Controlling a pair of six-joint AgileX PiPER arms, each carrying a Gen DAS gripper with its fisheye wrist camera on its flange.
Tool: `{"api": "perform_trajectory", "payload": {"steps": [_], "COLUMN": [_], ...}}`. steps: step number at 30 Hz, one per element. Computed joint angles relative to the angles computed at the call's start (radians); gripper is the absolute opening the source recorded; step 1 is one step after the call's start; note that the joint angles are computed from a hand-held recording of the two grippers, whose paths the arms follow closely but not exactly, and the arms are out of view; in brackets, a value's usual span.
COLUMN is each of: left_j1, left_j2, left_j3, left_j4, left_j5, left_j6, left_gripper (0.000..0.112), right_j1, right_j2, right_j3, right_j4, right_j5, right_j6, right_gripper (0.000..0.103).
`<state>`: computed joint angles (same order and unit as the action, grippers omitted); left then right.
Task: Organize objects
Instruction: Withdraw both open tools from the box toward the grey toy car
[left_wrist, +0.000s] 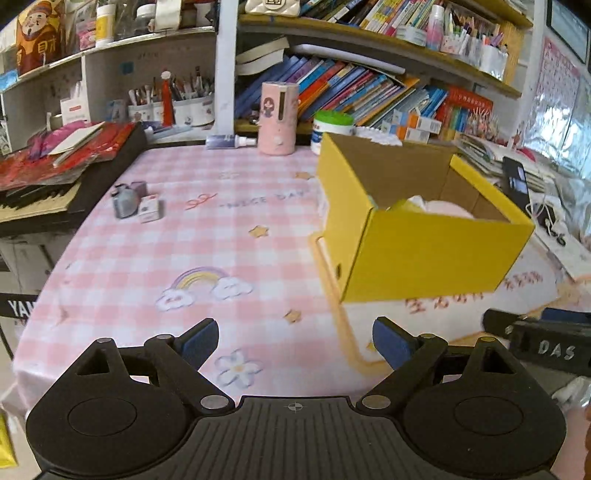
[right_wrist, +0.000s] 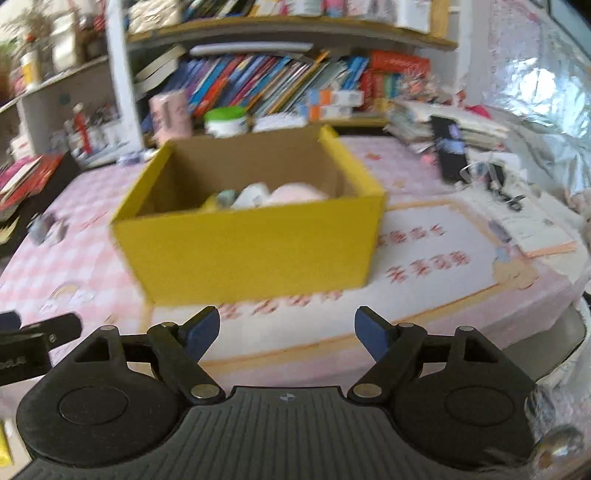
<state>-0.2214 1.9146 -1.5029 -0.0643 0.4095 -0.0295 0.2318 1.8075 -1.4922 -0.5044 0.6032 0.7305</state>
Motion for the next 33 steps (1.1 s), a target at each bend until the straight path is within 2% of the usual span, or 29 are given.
{"api": "perform_trajectory", "payload": {"steps": [9,19,26,33], "left_j1": [0.09,0.195,0.28,0.336], "left_j2": [-0.087,-0.163,-0.192,-0.198], "left_j3": [0.13,0.23,0.268,0.276], "left_j4": [-0.048,-0.155,-0.322,-0.355], "left_j5": [0.001,-0.023,-0.025,-0.024], "left_j6": [0.128,0.292,0.482,0.531], "left_gripper": [0.093,0.093,0.093,0.093], "right_j1": [0.131,0.243,0.31,0.363], "right_j2": [0.013,0.035,0.065,0.12], "right_j3": [0.005,-0.021,-0.073,-0.16], "right_j4": [0.082,0.057,0.021,0.022], "right_j5": [0.042,0.066,0.07,0.094], "right_j6": [0.01,0.097,0.128,0.115], "right_gripper": [0.079,0.079,0.079,0.079]}}
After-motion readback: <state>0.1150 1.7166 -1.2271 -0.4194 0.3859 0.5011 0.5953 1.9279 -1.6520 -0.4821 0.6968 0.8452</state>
